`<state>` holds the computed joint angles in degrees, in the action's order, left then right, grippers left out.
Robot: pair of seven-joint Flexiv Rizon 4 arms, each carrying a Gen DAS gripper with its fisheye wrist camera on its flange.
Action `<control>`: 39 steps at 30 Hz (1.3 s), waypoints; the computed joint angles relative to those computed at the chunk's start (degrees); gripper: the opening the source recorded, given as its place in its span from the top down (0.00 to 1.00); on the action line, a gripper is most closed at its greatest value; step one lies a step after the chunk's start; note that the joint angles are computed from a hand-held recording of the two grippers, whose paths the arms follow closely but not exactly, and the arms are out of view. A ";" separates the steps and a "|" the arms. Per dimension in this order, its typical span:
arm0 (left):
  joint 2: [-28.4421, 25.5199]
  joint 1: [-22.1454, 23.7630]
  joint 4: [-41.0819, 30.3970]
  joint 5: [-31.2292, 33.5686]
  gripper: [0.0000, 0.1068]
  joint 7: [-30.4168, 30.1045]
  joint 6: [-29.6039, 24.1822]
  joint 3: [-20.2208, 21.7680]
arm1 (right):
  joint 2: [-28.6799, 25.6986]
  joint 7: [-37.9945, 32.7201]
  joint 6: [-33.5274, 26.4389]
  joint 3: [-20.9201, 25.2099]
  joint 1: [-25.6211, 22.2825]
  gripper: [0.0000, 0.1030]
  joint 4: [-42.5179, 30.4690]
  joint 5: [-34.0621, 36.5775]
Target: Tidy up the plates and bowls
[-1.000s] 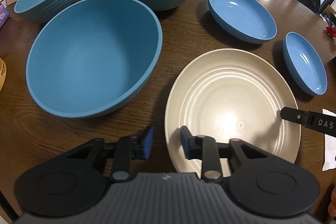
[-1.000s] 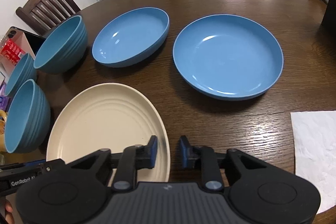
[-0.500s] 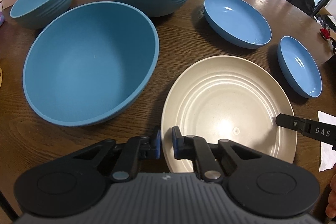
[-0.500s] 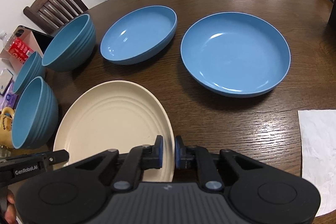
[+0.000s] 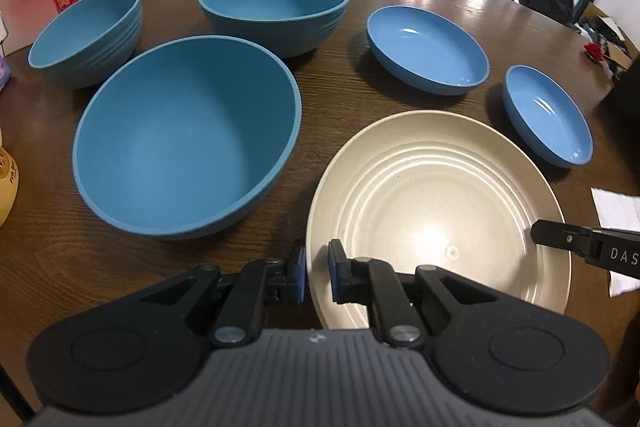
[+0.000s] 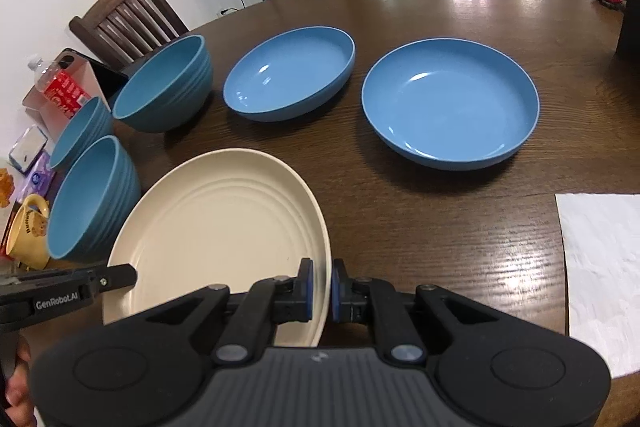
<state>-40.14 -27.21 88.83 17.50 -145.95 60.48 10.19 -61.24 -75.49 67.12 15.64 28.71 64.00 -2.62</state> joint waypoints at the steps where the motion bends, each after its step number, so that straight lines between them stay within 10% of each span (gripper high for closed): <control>1: 0.52 -0.13 0.66 0.37 0.89 0.22 0.35 0.00 | 0.59 0.01 0.60 -0.05 0.00 0.92 1.05 0.15; 39: 13.60 1.58 24.50 5.03 0.89 2.71 11.06 -0.20 | 9.05 15.31 11.15 -0.75 6.13 0.92 21.26 -7.58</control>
<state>-26.55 -25.63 113.33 22.52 -143.24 71.54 9.99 -52.18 -60.18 78.28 14.89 34.83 85.26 -10.20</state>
